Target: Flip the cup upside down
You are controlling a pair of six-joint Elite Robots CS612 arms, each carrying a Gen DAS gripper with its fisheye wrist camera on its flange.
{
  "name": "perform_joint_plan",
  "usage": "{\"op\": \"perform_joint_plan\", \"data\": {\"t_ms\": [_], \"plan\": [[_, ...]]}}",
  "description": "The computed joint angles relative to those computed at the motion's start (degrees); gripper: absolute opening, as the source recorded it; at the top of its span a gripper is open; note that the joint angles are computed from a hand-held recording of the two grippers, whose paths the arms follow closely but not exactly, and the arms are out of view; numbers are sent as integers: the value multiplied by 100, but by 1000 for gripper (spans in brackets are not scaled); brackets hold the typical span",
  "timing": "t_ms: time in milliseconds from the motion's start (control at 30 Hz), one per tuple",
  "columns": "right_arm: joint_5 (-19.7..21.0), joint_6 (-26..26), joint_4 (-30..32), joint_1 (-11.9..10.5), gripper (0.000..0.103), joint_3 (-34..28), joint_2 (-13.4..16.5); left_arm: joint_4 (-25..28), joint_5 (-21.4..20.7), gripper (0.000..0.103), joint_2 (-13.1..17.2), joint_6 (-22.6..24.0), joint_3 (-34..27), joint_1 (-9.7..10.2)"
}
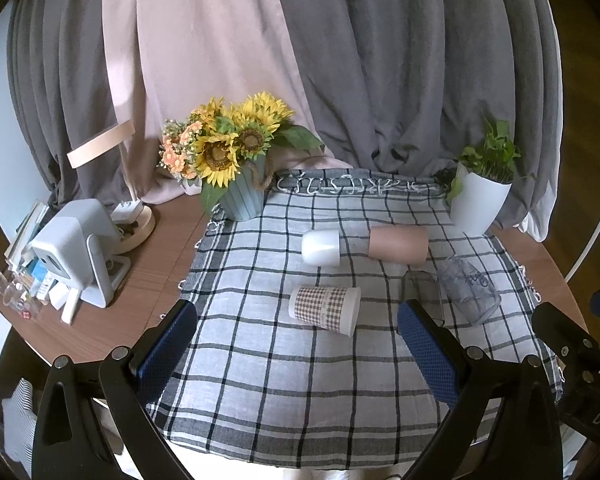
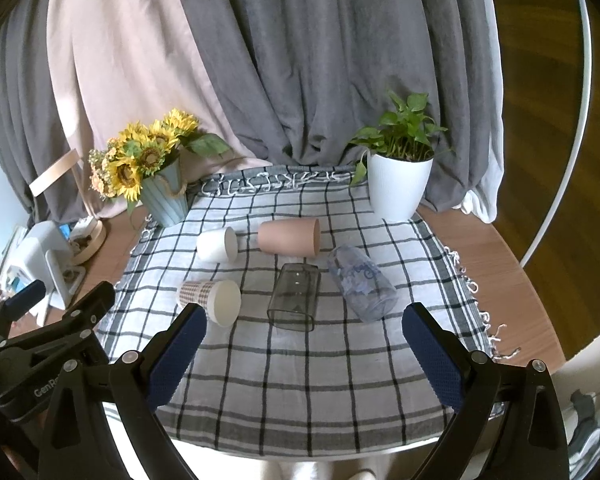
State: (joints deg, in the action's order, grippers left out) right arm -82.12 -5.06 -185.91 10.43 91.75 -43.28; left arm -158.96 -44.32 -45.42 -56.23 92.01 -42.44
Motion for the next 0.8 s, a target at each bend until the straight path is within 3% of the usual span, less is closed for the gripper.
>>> {"op": "perform_joint_plan", "data": {"t_ms": [800], "plan": [[18,15,40,0,99,-25,23,83,-23,102,-8,-85,-14,5]]}}
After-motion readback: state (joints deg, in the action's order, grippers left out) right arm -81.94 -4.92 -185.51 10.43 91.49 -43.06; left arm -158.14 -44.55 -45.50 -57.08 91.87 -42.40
